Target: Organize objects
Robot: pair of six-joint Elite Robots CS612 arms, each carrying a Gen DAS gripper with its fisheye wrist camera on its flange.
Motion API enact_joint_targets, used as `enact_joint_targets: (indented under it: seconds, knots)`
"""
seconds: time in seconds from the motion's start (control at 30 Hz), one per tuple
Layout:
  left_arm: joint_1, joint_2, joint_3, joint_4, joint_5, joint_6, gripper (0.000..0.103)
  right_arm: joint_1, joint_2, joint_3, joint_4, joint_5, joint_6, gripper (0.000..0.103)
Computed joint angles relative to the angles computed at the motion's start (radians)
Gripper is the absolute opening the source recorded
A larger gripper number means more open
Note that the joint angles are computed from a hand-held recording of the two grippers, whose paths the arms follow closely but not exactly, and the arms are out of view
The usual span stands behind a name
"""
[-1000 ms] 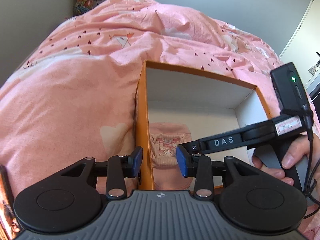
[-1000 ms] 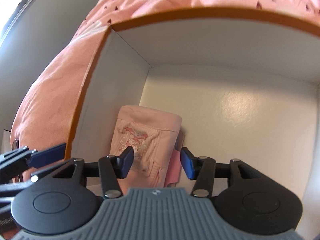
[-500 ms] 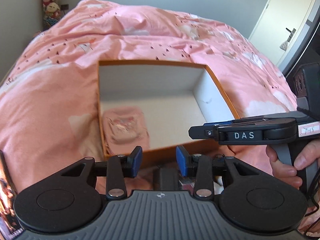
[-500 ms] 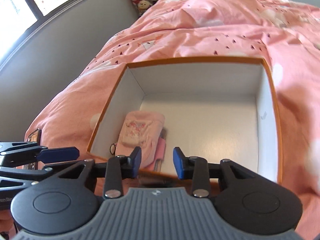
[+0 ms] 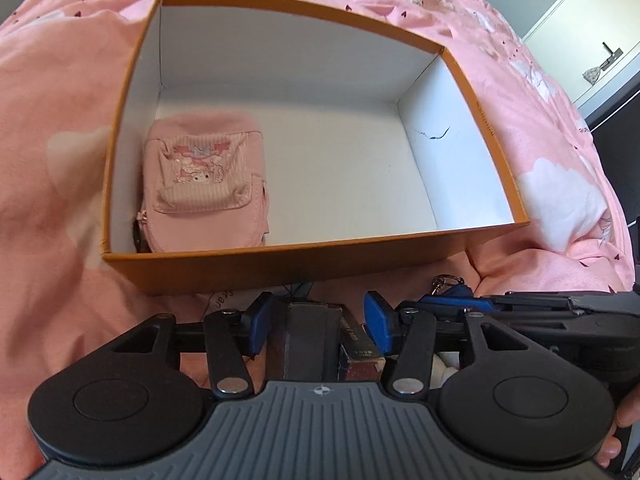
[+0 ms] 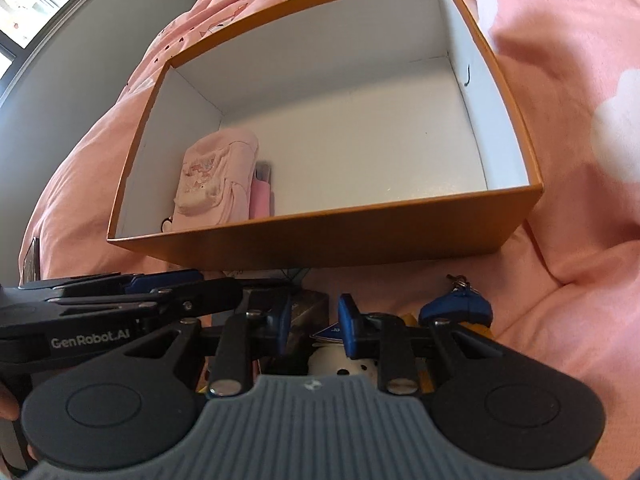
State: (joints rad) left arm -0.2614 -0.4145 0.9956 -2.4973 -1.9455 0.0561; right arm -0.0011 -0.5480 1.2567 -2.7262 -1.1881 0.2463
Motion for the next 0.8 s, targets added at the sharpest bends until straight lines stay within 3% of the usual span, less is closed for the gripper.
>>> enact_joint_targets:
  seconds: [0.4, 0.57, 0.8]
  knots:
    - [0.018, 0.079, -0.181, 0.299, -0.063, -0.002, 0.045, -0.009, 0.044, -0.092, 0.169, 0.090, -0.021, 0.028]
    - [0.037, 0.072, -0.179, 0.327, -0.081, -0.024, 0.041, -0.003, 0.069, -0.156, 0.279, 0.123, -0.034, 0.035]
    - [0.051, 0.070, -0.180, 0.340, -0.095, -0.044, 0.038, 0.022, 0.104, -0.258, 0.448, 0.081, -0.097, 0.047]
